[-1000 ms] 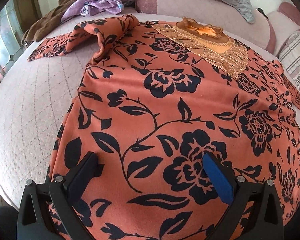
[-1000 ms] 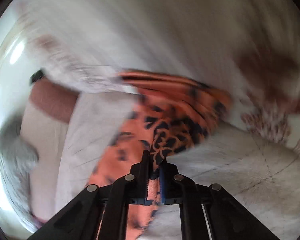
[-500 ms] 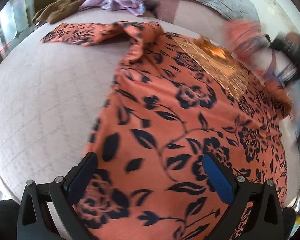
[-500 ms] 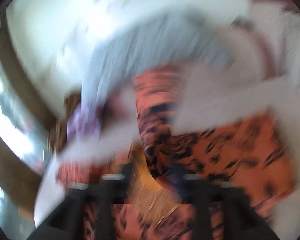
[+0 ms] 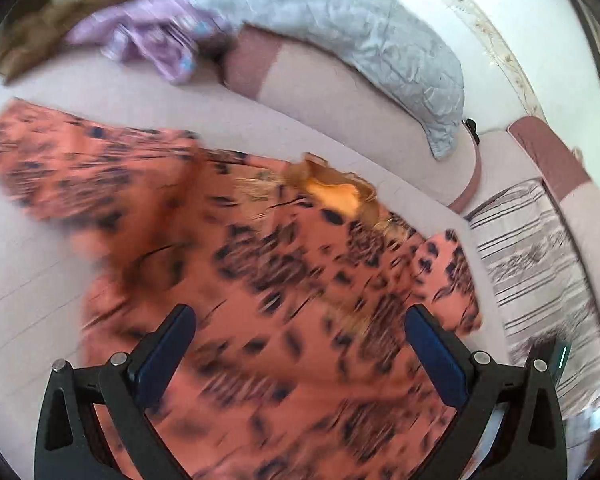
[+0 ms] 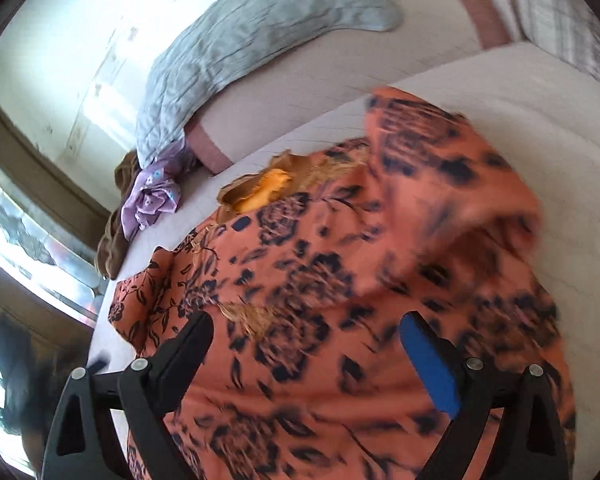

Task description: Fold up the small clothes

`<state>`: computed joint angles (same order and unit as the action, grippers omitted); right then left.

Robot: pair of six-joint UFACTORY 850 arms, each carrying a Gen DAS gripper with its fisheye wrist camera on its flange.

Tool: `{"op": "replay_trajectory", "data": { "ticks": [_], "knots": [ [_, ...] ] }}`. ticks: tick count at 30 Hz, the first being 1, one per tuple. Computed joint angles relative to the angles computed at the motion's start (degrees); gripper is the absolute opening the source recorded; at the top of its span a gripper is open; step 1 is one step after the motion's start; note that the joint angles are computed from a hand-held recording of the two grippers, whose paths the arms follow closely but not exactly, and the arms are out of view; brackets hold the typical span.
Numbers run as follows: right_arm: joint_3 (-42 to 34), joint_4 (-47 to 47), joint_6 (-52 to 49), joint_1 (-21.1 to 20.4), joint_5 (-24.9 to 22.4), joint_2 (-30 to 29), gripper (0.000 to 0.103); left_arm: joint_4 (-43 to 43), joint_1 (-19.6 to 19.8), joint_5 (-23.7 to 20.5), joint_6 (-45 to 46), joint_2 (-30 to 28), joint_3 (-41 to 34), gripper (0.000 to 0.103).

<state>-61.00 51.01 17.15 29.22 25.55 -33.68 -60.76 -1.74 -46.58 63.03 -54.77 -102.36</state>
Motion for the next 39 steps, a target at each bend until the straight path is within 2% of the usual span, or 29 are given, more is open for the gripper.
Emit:
{"op": "replay_trajectory", "data": {
  "ticks": [3, 5, 6, 7, 9, 10, 11, 12, 13, 14, 15, 17, 20, 21, 23, 25, 27, 31, 33, 36, 39],
  "knots": [
    [3.09, -2.41, 4.14, 0.78, 1.50, 0.37, 0.096, 5.86, -2.77, -3.54, -10.40, -7.44, -11.62, 0.095],
    [4.92, -5.63, 8.73, 1.17, 2.00, 0.48, 0.096, 10.50, -3.92, -5.72, -18.75, -12.08, -18.35, 0.079],
    [6.23, -7.27, 10.70, 1.79, 4.12, 0.76, 0.096, 12.32, -4.24, -6.87, -21.72, -13.94, -21.15, 0.077],
    [6.58, -7.26, 10.28, 2.05, 5.60, 0.82, 0.096, 14.57, -4.63, -6.75, -24.93, -15.35, -23.05, 0.074],
    [6.57, -6.51, 8.82, 2.09, 5.67, 0.89, 0.096, 16.39, -4.84, -5.75, -27.20, -16.18, -23.56, 0.072],
    [6.66, -6.58, 8.82, 2.18, 6.03, 0.77, 0.096, 16.05, -4.90, -4.97, -26.72, -15.90, -22.95, 0.066],
    [6.82, -7.34, 9.64, 2.11, 6.55, 0.65, 0.096, 16.31, -5.13, -3.67, -26.56, -15.02, -21.73, 0.041],
    [7.19, -8.32, 11.00, 2.09, 7.26, 0.62, 0.096, 17.97, -5.37, -3.19, -27.10, -14.72, -21.50, 0.022],
    [7.58, -9.30, 12.44, 2.09, 8.29, 0.61, 0.096, 19.56, -5.49, -4.32, -28.72, -15.73, -23.24, 0.007],
    [8.11, -9.76, 13.05, 2.20, 8.85, 0.72, 0.096, 18.77, -5.22, -4.72, -28.62, -16.01, -23.49, 0.007],
    [8.00, -9.60, 12.68, 2.20, 8.79, 0.62, 0.096, 17.60, -4.98, -3.24, -26.32, -15.04, -21.84, 0.006],
    [7.54, -8.44, 10.88, 2.29, 8.30, 0.50, 0.096, 11.00, -4.66, 4.29, -16.05, -8.72, -12.47, 0.005],
    [8.01, -10.02, 12.35, 2.09, 8.38, 0.85, 0.096, -4.51, -3.59, 13.94, 1.69, 1.71, 0.70, 0.004],
    [8.24, -11.00, 13.39, 1.90, 8.27, 1.03, 0.096, -6.98, -3.02, 15.09, 5.05, 3.55, 3.26, 0.004],
    [8.94, -13.43, 17.33, 1.39, 8.09, 1.67, 0.096, -4.74, -2.43, 16.64, 4.56, 2.47, 4.17, 0.004],
    [9.78, -14.96, 20.89, 0.82, 7.86, 2.83, 0.096, 5.64, -2.38, 17.92, -5.28, -1.62, 0.91, 0.004],
    [11.50, -14.81, 22.53, 0.49, 9.76, 5.06, 0.096, 12.81, -1.74, 15.15, -14.68, -6.21, -3.56, 0.004],
    [14.48, -7.32, 14.95, -0.98, 11.22, 10.26, 0.096, 11.23, -2.38, 16.19, -12.87, -6.34, -3.56, 0.004],
    [15.30, -7.37, 14.47, -5.02, 8.12, 11.50, 0.096, 11.06, -2.62, 16.03, -13.08, -6.96, -4.36, 0.004],
    [13.49, -22.98, 28.99, -12.52, 0.28, 9.10, 0.096, 10.37, -2.42, 15.75, -11.82, -6.98, -4.42, 0.005],
    [8.20, -40.97, 40.86, -16.41, -7.25, 4.35, 0.096, 11.02, -0.94, 14.04, -11.11, -5.97, -3.95, 0.005]
  ]
}}
